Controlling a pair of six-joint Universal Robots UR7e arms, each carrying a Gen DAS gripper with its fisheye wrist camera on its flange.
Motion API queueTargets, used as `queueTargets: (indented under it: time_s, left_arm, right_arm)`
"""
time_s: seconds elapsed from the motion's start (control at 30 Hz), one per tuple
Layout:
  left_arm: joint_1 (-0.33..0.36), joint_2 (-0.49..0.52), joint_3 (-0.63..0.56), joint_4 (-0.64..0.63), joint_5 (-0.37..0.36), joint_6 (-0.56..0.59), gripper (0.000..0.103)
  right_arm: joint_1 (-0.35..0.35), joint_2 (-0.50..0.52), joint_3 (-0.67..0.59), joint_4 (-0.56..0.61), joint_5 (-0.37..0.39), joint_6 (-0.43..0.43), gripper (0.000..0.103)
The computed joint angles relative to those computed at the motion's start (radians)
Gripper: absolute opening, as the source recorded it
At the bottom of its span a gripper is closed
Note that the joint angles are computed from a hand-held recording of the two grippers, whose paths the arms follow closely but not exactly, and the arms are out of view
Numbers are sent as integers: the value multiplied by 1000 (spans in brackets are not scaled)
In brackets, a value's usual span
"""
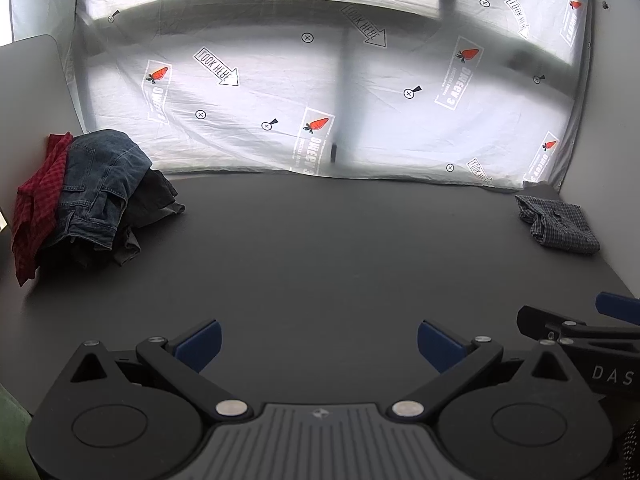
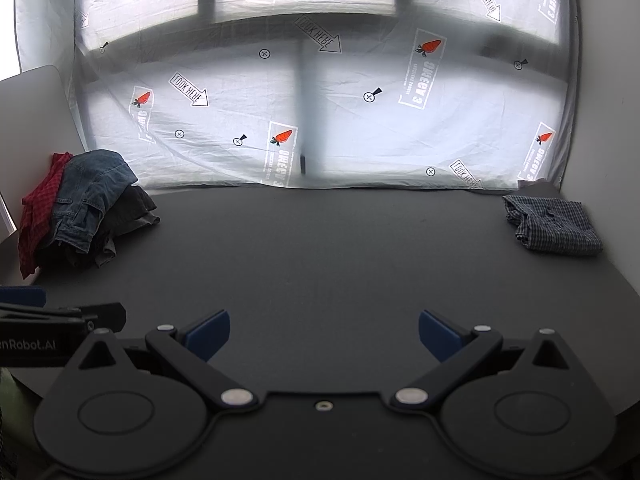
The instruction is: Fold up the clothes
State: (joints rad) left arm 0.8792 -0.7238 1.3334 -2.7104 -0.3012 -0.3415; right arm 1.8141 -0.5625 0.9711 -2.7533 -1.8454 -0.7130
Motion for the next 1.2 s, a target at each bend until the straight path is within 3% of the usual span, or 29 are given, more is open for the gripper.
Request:
queueTargets:
  time_s: [1.2]
  left_arm:
    - [13, 3, -29, 26, -9, 11, 103]
  right_arm:
    - [4, 19, -30, 5, -12, -2, 102]
